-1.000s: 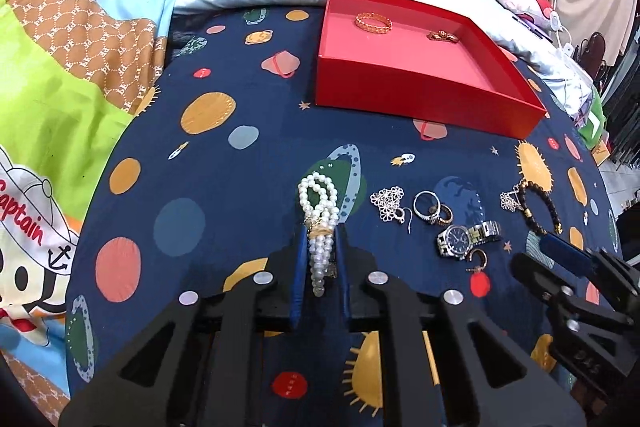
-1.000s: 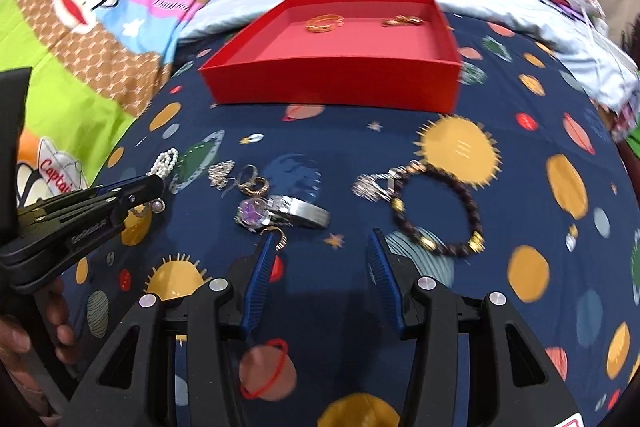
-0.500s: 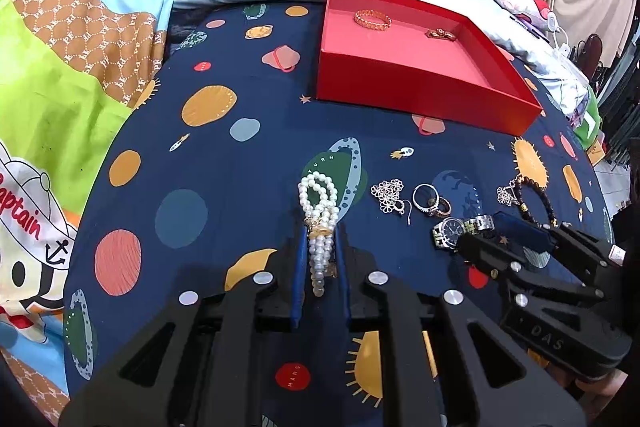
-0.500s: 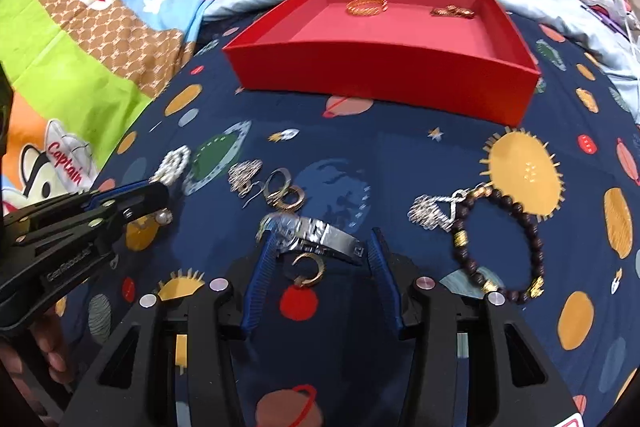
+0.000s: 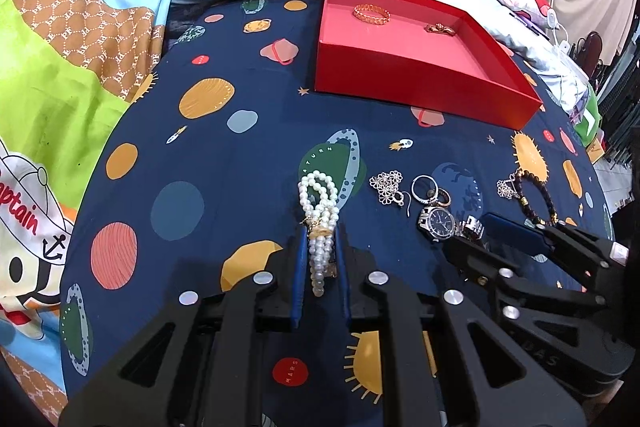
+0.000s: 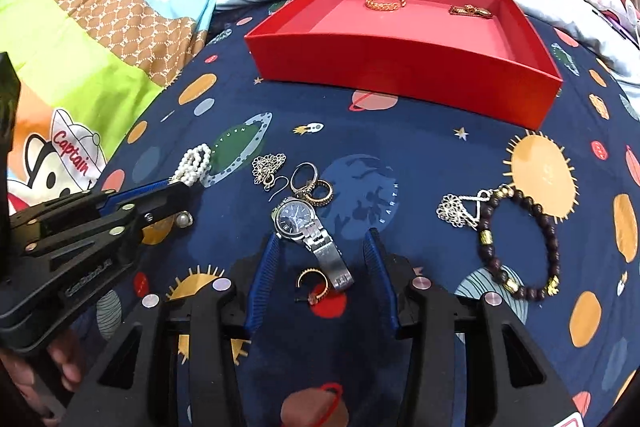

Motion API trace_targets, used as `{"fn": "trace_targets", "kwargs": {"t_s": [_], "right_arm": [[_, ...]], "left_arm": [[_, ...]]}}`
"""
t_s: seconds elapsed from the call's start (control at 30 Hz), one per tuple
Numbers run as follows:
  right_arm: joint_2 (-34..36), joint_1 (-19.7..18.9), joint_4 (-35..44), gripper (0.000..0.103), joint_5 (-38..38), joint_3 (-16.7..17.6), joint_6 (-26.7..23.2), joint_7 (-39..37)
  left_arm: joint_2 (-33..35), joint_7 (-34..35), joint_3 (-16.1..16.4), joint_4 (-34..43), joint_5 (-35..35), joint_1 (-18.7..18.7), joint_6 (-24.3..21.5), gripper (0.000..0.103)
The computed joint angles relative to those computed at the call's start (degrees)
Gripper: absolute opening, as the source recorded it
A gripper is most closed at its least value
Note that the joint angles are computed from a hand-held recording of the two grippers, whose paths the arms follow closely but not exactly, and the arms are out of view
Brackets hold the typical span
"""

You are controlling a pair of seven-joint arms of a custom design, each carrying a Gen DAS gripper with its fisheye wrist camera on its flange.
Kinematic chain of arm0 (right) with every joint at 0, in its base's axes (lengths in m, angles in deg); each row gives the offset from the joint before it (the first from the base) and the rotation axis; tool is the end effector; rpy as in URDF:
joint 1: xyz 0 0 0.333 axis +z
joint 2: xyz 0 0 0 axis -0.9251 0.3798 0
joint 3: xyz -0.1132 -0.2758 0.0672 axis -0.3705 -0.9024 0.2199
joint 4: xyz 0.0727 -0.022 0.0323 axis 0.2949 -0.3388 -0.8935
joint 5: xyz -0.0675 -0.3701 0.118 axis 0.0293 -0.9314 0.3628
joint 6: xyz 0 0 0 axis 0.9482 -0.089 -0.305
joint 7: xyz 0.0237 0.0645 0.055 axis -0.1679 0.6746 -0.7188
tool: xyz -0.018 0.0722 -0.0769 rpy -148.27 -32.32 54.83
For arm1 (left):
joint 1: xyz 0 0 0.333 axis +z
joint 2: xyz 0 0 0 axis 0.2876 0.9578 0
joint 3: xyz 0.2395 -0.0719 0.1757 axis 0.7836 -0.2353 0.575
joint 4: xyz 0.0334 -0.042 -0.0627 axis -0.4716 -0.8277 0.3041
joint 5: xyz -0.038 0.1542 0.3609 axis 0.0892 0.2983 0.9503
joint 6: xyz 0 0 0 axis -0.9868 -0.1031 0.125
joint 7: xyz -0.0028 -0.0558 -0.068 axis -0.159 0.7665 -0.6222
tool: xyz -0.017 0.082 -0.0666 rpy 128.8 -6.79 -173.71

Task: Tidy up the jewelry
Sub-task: 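Close the right gripper on the silver watch while the left holds the pearls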

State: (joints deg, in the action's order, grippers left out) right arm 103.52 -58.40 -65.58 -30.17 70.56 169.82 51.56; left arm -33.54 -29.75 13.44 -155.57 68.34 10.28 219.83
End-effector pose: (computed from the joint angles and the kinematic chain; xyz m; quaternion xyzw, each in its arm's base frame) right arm 0.7003 0.1570 0.4178 -0.7909 0.5409 -0.0629 0.2793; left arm 0.6720 -0.1726 0.4238 -0.7133 0.6409 -0.2315 0.1641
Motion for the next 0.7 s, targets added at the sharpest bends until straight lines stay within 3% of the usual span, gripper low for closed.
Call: {"fn": "trace_targets", "kwargs": {"t_s": [0.17, 0.43, 0.7], "right_arm": [[0.33, 0.45, 0.11, 0.044, -0.36, 0.15, 0.91, -0.50], [0.04, 1.31, -0.89, 0.012, -2.90, -0.83, 2.60, 1.58], [-1.83, -0.41, -3.20, 0.010, 0.55, -0.42, 2.07, 3.14]], "left_arm": [[-0.09, -0.09, -0.12, -0.16, -0.23, 0.08, -0.04, 0.013], [-0.27, 0.24, -0.32, -0.44, -0.73, 0.26, 0.10, 0.013], [-0.72, 1.04, -0.78, -0.99, -1.70, 0.41, 0.21, 0.013]]}}
